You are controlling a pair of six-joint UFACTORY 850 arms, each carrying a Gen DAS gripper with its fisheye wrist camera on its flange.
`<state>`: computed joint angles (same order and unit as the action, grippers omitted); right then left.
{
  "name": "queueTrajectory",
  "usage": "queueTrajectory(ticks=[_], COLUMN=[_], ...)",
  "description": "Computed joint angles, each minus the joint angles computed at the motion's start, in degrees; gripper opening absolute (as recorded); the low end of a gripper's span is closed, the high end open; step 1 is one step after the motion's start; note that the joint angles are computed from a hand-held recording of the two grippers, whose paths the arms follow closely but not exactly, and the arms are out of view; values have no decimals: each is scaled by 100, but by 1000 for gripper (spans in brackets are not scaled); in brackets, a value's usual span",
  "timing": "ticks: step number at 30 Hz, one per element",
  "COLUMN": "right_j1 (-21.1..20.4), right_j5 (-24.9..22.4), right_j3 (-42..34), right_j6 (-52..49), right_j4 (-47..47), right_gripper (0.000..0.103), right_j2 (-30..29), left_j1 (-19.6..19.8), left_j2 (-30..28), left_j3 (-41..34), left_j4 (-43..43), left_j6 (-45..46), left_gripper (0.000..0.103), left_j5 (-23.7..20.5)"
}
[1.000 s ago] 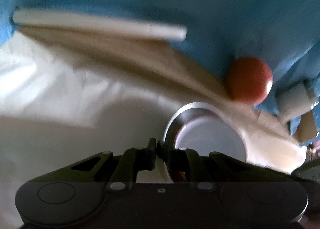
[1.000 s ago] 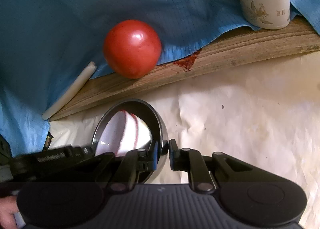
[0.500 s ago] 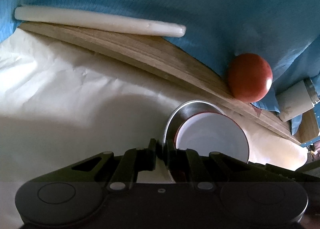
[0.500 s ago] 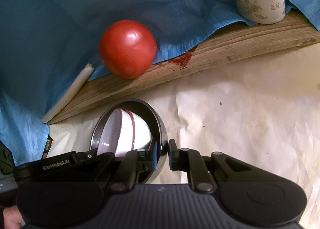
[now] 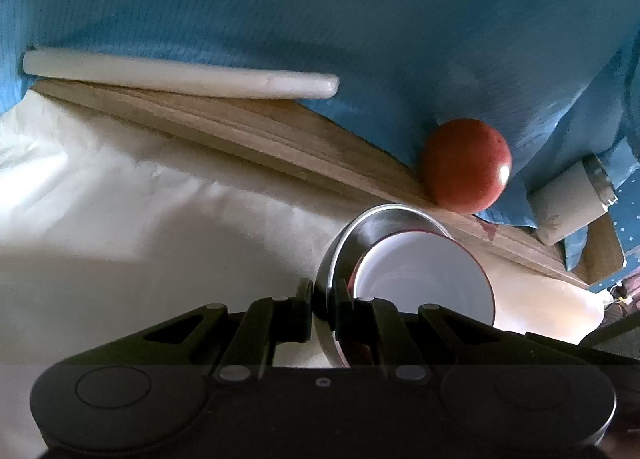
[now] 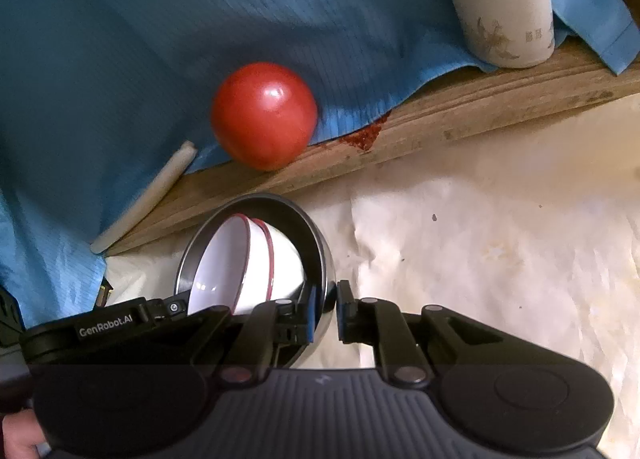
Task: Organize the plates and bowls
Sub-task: 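Lift the steel bowl with both grippers and carry it over the plate stack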
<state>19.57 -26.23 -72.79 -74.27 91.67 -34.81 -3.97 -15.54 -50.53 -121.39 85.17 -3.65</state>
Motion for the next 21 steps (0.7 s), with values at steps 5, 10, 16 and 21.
queueTrajectory(ticks=[5, 10, 16, 21], right_j1=[-16, -22, -15, -8], right_j5=[3, -6, -14, -26], right_j3=[181, 366, 562, 737], right_j6=[-330, -641, -896, -1087], right_j4=[309, 596, 843, 1013], right_gripper=[12, 12, 12, 12], right_j2=[162, 322, 484, 598], left_j1=[-42, -99, -145, -165], left_j2=[124, 265, 452, 567], left_j3=[79, 176, 325, 423], left_j4=[-1106, -2472, -3248, -3158], left_j6=[1118, 2481, 3248, 3155], left_gripper=[9, 9, 9, 9], left_j5=[-8, -11, -19, -11])
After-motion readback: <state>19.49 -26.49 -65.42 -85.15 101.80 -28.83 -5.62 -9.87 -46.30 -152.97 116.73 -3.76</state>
